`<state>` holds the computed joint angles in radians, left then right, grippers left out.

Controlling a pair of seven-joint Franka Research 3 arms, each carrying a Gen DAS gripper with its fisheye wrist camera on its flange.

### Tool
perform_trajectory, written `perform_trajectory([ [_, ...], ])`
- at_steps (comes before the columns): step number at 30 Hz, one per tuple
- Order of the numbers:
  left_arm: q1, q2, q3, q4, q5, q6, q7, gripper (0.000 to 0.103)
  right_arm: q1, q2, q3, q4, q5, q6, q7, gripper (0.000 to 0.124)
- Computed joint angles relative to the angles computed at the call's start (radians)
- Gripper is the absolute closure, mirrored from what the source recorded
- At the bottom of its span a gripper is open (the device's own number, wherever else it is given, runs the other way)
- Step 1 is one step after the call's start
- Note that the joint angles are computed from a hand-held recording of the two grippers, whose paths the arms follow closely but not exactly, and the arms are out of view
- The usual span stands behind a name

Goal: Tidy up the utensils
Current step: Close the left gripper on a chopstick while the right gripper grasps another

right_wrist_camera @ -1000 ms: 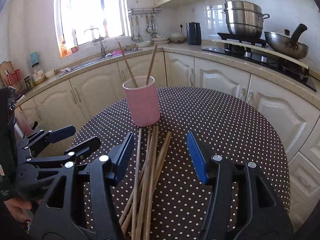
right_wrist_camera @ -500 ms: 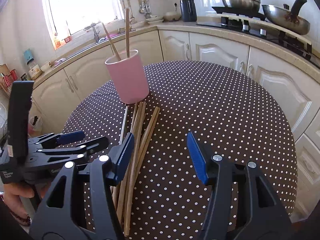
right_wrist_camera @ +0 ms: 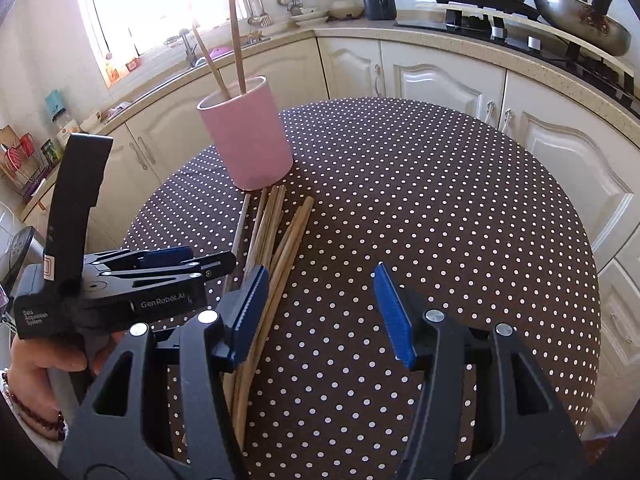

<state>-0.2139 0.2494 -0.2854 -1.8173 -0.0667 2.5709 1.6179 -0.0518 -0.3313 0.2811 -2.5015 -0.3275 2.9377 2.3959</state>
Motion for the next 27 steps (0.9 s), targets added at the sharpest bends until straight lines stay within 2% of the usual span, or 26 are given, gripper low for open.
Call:
perform_trajectory([
  [4,-0.034,0.024,0.018,0.035,0.097,-0.019,-0.051,0.052,0.051,0.041,-0.045,0.036,0.051,-0.042,-0.056,0.069],
  [7,-0.048,0.022,0.030,0.026,0.164,0.004,-0.077,0.069,0.117,0.074,-0.099,0.071,0.121,-0.094,-0.136,0.069],
  [9,-0.036,0.015,0.025,0.013,0.162,0.014,-0.065,0.083,0.143,0.091,-0.117,0.090,0.147,-0.121,-0.170,0.070],
  [11,-0.024,0.011,0.020,0.006,0.153,0.015,-0.047,0.091,0.150,0.103,-0.120,0.108,0.145,-0.146,-0.172,0.071],
  [15,0.011,-0.010,0.004,-0.021,0.086,0.017,0.036,0.093,0.183,0.142,-0.149,0.153,0.189,-0.196,-0.208,0.089],
  [23,0.034,-0.029,0.000,-0.053,0.002,0.031,0.142,0.094,0.225,0.212,-0.172,0.231,0.186,-0.271,-0.212,0.089],
  [27,0.042,-0.046,-0.001,-0.077,-0.036,0.042,0.175,0.094,0.241,0.247,-0.178,0.271,0.145,-0.308,-0.172,0.089],
])
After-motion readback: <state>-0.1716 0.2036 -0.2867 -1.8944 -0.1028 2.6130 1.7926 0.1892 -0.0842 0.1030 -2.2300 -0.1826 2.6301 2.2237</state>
